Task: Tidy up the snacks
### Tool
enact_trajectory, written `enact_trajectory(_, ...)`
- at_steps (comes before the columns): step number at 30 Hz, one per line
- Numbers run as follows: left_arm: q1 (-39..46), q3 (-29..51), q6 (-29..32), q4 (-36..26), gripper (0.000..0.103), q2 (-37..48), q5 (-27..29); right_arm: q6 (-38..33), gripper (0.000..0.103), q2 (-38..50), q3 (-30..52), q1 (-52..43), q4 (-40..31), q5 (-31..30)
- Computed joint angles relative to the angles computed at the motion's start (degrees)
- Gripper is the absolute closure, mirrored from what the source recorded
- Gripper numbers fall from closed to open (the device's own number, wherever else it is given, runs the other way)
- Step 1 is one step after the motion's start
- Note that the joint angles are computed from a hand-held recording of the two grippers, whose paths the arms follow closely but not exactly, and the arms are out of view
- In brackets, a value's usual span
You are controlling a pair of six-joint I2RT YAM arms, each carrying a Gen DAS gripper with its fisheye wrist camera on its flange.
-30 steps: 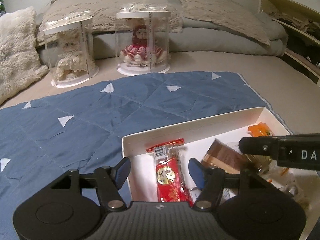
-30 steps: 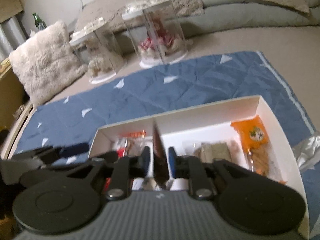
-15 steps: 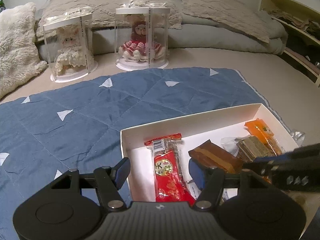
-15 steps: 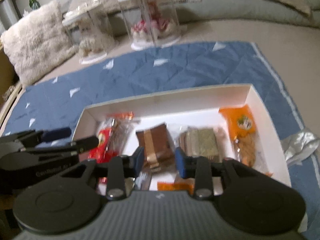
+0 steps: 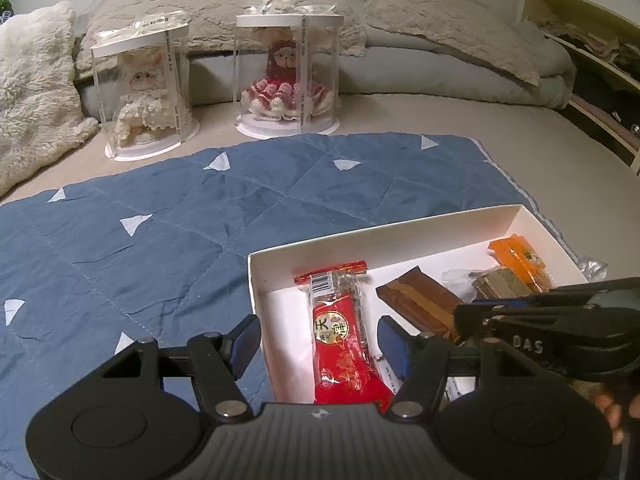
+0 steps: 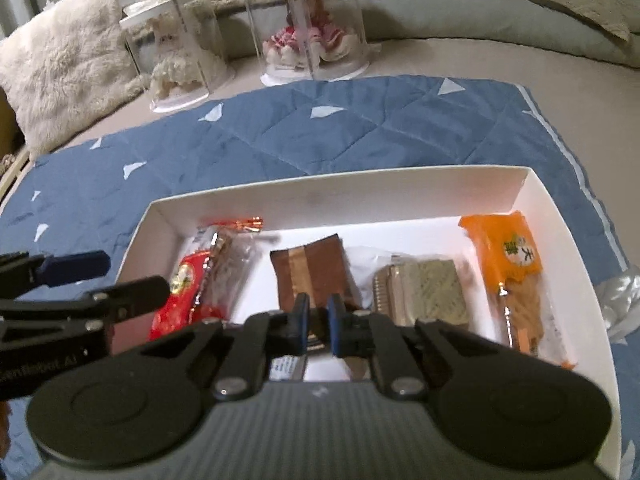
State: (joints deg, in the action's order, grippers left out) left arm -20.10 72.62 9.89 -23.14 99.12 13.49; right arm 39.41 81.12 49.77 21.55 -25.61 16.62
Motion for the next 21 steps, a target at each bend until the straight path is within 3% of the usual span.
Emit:
enact_trajectory(4, 0.5, -1.1, -0.1, -0.9, 0.036, -2.5, 0.3, 0.7, 0.088, -3.3, 0.4, 1.3, -2.9, 1.4)
enact_trajectory(9, 1.2, -3.9, -0.8, -1.9, 0.022, -8.2, 1.2, 1.9, 0.055, -9.2, -0.5, 3.3, -5.9, 3.2)
enact_trajectory(13, 1.5, -5.5, -1.1, -3.3, 0.012, -12.7, 1.8, 3.1, 0.034, -14.0, 0.0, 6.7, -10.8, 7.4)
enact_trajectory(15, 1.7, -6.2, -1.5, -4.2, 0.002, -14.9, 1.9, 4.7, 0.021, -16.3, 0.5, 8.6, -13.7, 9.4)
enact_trajectory(21, 2.8, -7.3, -2.7, -7.8, 0.000, -20.8, 3.1, 10.9, 0.001, -22.2, 2.9, 15.4, -24.3, 16.4)
